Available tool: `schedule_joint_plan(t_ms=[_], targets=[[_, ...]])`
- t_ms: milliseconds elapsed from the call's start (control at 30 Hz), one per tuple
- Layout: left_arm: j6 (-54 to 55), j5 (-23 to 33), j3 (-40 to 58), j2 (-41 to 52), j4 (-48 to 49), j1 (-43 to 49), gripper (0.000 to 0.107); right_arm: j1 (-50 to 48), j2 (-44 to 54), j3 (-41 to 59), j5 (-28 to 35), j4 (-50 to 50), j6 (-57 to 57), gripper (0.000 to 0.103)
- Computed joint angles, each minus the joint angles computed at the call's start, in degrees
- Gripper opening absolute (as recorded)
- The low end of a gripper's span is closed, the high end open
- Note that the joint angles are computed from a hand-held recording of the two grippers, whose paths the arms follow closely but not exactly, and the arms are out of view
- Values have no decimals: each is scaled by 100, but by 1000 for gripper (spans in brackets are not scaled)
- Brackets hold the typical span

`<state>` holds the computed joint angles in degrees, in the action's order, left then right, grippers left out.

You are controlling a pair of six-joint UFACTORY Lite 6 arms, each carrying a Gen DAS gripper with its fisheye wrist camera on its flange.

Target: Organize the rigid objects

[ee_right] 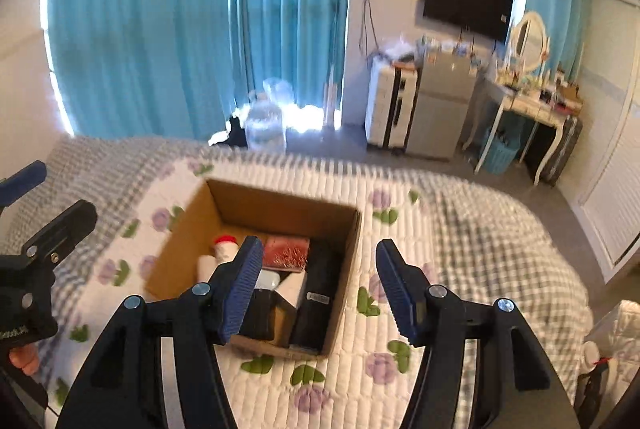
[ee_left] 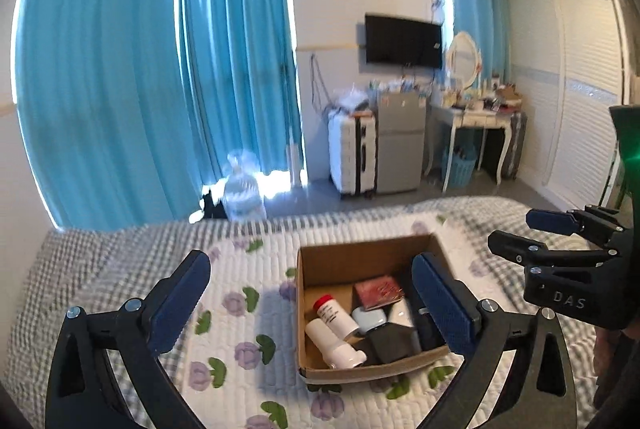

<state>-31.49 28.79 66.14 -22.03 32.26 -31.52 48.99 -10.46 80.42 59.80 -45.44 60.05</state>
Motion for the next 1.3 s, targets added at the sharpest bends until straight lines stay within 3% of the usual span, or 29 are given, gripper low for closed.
schedule_joint_plan(t_ms=[133, 200, 267, 333, 433, 533, 633, 733, 867, 1000, 1133, 1300], targets=[[157, 727, 269, -671, 31, -456, 103, 1584, -87, 795, 1572, -746, 412, 62], [-133, 1148, 327, -1003, 423, -889, 103, 2527, -16, 1143, 2414, -1261, 664, 72], [-673, 1595, 294, -1340, 1117, -1497, 103, 3513, 87, 1331, 3235, -1855, 994, 93], [-1486, 2266, 118, -1707, 2058, -2391, 103, 4164, 151, 1309, 3820, -2315, 1301, 103], [-2295, 2795, -469, -2369, 2809, -3301, 103, 4796, 138, 1025, 4400, -2680, 1903, 103], [-2921, 2866, -1227, -2928, 3229, -3574, 103, 5061, -246, 331, 4292, -2639, 2615, 103], [-3430, 2346, -2080, -3329, 3373, -3036, 103, 5031, -671, -695, 4080, -2737, 3403, 103], [-4495, 2065, -3105, -3479, 4209, -2727, 103, 4982, -975, -1873, 4191, -3195, 4281, 103], [-5688, 1309, -4070, -3115, 5218, -2139, 103, 4238, -1268, -3197, 3283, -3196, 5034, 103], [-6902, 1038, -4776, -3039, 6149, -1901, 103, 3572, -1510, -4146, 2266, -3097, 5671, 103], [-6871, 530, -4903, -2945, 5978, -1471, 103, 3337, -1357, -4513, 1985, -3033, 5998, 103], [-6580, 665, -5117, -3312, 5517, -1749, 103, 3499, -1173, -4549, 2106, -2990, 6103, 103]])
